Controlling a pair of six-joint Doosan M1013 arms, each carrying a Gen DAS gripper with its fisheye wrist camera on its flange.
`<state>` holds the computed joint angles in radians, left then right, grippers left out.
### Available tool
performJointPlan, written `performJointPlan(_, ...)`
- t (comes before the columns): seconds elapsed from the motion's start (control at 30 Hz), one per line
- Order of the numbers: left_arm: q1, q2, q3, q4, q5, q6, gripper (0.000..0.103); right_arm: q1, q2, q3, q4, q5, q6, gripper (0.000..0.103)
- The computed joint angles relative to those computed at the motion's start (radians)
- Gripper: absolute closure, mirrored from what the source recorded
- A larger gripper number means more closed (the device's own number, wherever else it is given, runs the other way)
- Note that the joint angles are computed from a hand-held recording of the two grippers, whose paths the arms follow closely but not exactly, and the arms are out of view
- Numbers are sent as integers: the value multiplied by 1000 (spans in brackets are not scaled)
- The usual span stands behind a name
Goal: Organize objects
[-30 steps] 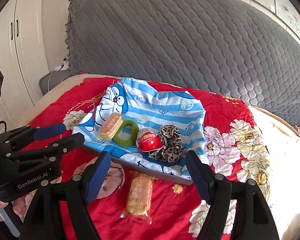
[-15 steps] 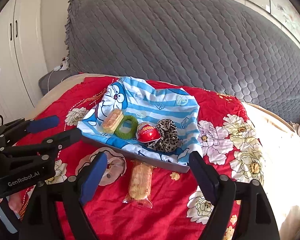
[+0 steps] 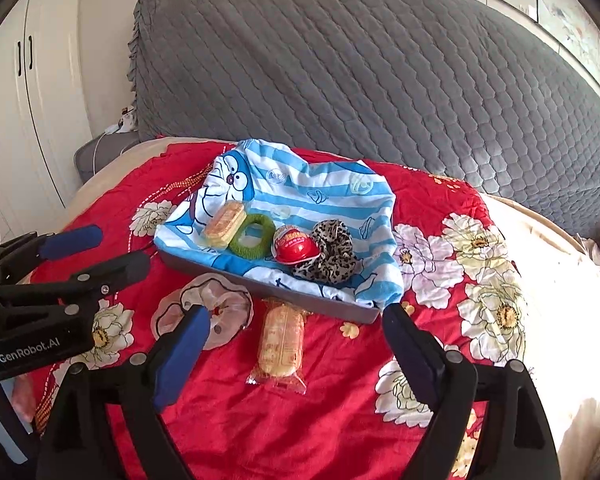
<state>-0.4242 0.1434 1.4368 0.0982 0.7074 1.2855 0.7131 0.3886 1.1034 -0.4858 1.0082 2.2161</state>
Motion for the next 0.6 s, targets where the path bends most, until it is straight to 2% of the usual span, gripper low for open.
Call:
performJointPlan(0.4, -5, -25, 45, -22, 7, 12, 28, 20, -18, 36, -7, 3, 6, 14)
performJointPlan(0.6, -10, -41, 60, -12, 5, 2, 28, 32, -33, 49, -27, -19, 20, 13)
